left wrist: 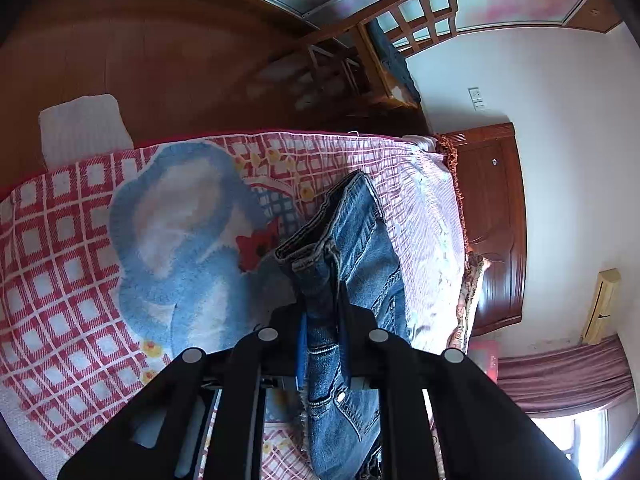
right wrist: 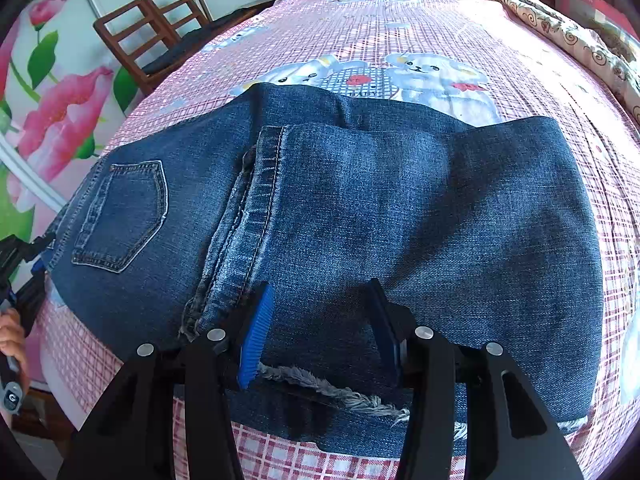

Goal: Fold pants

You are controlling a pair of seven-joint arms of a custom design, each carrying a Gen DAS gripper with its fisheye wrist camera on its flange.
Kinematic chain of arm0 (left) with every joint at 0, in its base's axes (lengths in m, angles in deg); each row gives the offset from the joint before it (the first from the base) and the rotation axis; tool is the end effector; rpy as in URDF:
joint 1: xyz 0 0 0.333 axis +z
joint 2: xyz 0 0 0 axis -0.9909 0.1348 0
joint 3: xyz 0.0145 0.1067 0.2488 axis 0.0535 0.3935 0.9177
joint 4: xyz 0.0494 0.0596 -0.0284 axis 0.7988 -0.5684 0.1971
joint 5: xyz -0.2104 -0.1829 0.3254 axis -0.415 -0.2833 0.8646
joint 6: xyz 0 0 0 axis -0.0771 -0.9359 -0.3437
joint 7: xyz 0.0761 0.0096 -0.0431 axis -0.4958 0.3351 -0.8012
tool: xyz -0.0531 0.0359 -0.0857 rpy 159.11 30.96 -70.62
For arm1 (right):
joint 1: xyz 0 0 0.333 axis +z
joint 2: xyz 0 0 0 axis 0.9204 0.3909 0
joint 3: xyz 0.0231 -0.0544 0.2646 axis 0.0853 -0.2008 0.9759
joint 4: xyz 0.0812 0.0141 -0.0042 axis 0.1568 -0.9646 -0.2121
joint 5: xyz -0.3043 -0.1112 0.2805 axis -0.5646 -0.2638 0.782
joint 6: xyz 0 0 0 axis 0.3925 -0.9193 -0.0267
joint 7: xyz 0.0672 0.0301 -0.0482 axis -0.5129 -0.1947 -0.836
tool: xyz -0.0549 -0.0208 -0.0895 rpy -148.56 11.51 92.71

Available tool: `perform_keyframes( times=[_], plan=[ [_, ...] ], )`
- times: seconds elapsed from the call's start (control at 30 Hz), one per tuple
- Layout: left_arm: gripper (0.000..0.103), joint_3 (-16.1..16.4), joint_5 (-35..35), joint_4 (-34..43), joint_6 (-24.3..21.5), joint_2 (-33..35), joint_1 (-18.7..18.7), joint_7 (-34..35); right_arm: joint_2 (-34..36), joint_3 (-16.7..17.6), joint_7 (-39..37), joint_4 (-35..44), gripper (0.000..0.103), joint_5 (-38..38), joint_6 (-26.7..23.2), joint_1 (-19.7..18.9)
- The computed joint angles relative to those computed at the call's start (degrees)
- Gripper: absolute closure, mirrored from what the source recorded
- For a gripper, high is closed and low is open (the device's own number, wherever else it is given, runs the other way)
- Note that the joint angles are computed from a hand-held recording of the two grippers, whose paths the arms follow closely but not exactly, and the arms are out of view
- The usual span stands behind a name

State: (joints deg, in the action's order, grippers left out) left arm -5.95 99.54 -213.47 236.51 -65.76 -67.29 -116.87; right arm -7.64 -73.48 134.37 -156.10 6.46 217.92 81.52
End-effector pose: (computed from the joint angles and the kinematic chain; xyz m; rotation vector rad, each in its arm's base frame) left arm 0.3882 -0.1645 0.3754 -2.6834 0.1766 -1.4324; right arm 0.6045 0.1854 0.3875 -2.1742 1.4666 -0.1369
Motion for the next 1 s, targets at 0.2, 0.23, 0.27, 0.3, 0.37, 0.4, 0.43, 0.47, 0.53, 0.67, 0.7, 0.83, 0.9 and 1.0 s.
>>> perform_keyframes(
  times=[0.2,0.23,0.27,0.3,0.37,0.4,0.43,0.47,0.53,0.67,0.7,0.83,0.9,1.0],
  plan=[
    [0.093,-3.88,0.07,0.89,2.91,-4.43,3.34,0.06,0.03,0.03,-0.52,0.15,0.056,2.07,-0.57,-0.25],
    [0.093,-4.53,-0.05,1.53,3.56,-4.70,4.24,0.49,-0.01,0.04,-0.43,0.09,0.056,2.04,-0.49,-0.22],
    [0.093,-4.86,-0.20,1.94,4.13,-5.01,4.86,1.10,-0.01,0.04,-0.39,0.08,0.056,2.13,-0.47,-0.22],
    [0.093,-5.19,-0.34,2.59,4.43,-5.06,5.44,1.94,-0.04,0.05,-0.44,0.06,0.056,2.41,-0.50,-0.25],
    [0.093,-6.25,-0.71,3.97,5.36,-5.06,6.87,3.55,0.11,0.06,-0.80,0.26,0.056,3.64,-0.78,-0.42],
    [0.093,-6.78,-0.96,4.86,5.63,-4.80,7.52,4.45,0.24,0.05,-1.11,0.46,0.056,4.57,-1.08,-0.58],
    [0.093,-7.09,-1.14,5.35,6.04,-4.78,7.92,5.42,0.32,0.05,-1.37,0.62,0.056,5.58,-1.46,-0.75],
    [0.093,-7.40,-1.28,6.12,6.34,-4.52,8.40,6.57,0.43,0.03,-1.60,0.85,0.056,6.56,-1.88,-0.92],
    [0.093,-8.02,-1.49,8.04,6.61,-3.71,9.17,8.95,0.60,0.00,-1.98,1.17,0.056,8.30,-2.56,-1.23],
    [0.093,-9.95,-1.44,13.14,6.74,-1.13,11.03,14.01,1.21,0.20,-5.86,2.56,0.034,15.90,-5.89,-2.46],
    [0.093,-10.49,-1.22,14.78,6.76,-0.04,11.53,15.39,1.60,0.15,-6.59,3.42,0.033,18.58,-7.71,-2.98],
    [0.093,-12.19,1.27,22.97,4.72,6.10,12.09,21.68,0.06,-0.81,-2.04,2.94,0.033,28.60,-11.31,-5.21],
    [0.093,-13.30,3.46,27.45,3.20,10.23,12.11,25.08,-2.69,-1.51,-3.45,0.22,0.032,33.98,-11.47,-6.26],
    [0.093,-15.77,8.13,34.56,0.02,17.69,11.90,29.23,-7.22,-3.35,-5.18,-4.22,0.032,38.83,-12.05,-7.33]
  ],
)
